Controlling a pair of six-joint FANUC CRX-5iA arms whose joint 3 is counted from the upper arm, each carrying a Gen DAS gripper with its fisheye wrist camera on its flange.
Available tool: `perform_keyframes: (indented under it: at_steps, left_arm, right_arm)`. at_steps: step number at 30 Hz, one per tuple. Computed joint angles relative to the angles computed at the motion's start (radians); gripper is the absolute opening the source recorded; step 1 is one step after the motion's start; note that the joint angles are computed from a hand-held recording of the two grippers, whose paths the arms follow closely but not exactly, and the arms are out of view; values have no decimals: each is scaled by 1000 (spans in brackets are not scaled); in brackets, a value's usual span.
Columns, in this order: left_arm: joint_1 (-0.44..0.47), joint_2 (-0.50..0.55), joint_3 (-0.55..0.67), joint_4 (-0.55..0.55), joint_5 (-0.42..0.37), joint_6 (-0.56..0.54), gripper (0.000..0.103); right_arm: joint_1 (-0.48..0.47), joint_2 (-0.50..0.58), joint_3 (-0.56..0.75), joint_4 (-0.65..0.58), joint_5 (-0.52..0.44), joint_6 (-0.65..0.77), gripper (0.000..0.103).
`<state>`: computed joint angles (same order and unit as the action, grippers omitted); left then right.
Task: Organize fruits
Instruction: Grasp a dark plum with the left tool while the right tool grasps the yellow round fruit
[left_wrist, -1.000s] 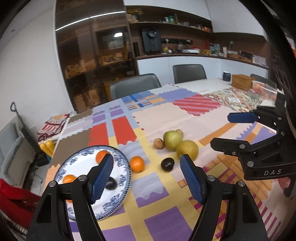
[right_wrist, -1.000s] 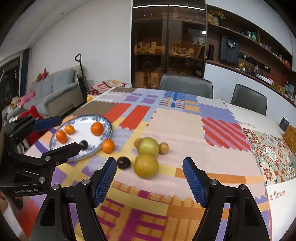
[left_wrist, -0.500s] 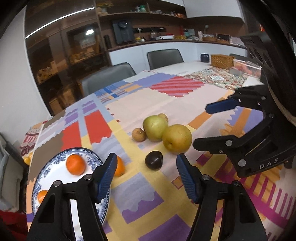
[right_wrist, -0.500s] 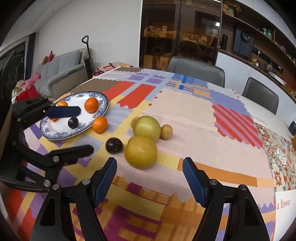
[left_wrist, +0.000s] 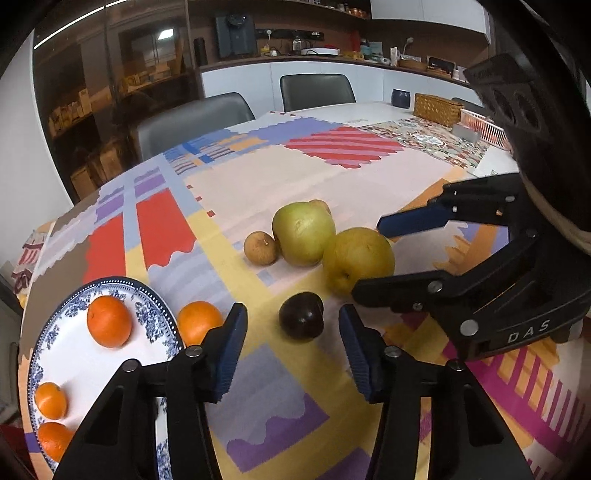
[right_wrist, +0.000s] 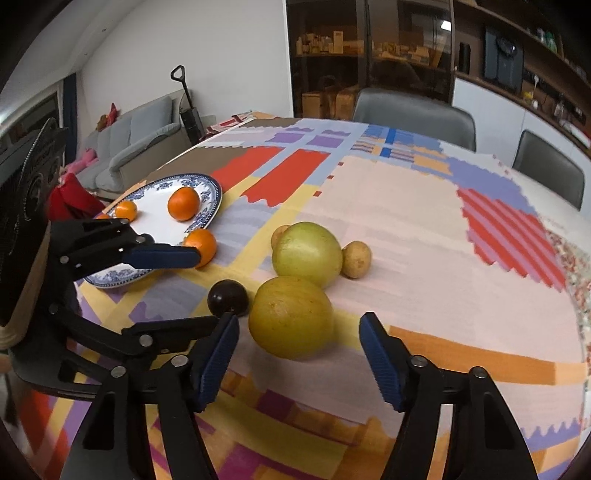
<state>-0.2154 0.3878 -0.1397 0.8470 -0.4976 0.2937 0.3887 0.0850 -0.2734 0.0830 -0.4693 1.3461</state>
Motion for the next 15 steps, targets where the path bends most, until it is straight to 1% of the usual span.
perform_keyframes:
  at_steps: [5,6,8,9,10,12,15]
  left_arm:
    - [7,34,55,-62,-45,78,44]
    - [7,38,64,-77,-54,90,43]
    - [9,46,78,-92,-71,102,38]
    - [9,47,80,-95,-74,106,32]
    - [10,48,83,-98,-78,110,27]
    - [12,46,83,-104,-84,129,27]
    - [13,30,68,-108,-69,153,27]
  right_arm:
    - [-37,40,78,-148,-66,103,63]
    - [-45,46,93,-182,-80,129,61]
    - [-57,57,114,-229,-99,171,58]
    - [-63,62,126,-261,-112,200,54]
    - [-66,65,131,-275,-115,213,52]
    - [-63,62,126,-273,-109,216,51]
    - [-57,58,115,-256,-98,199,51]
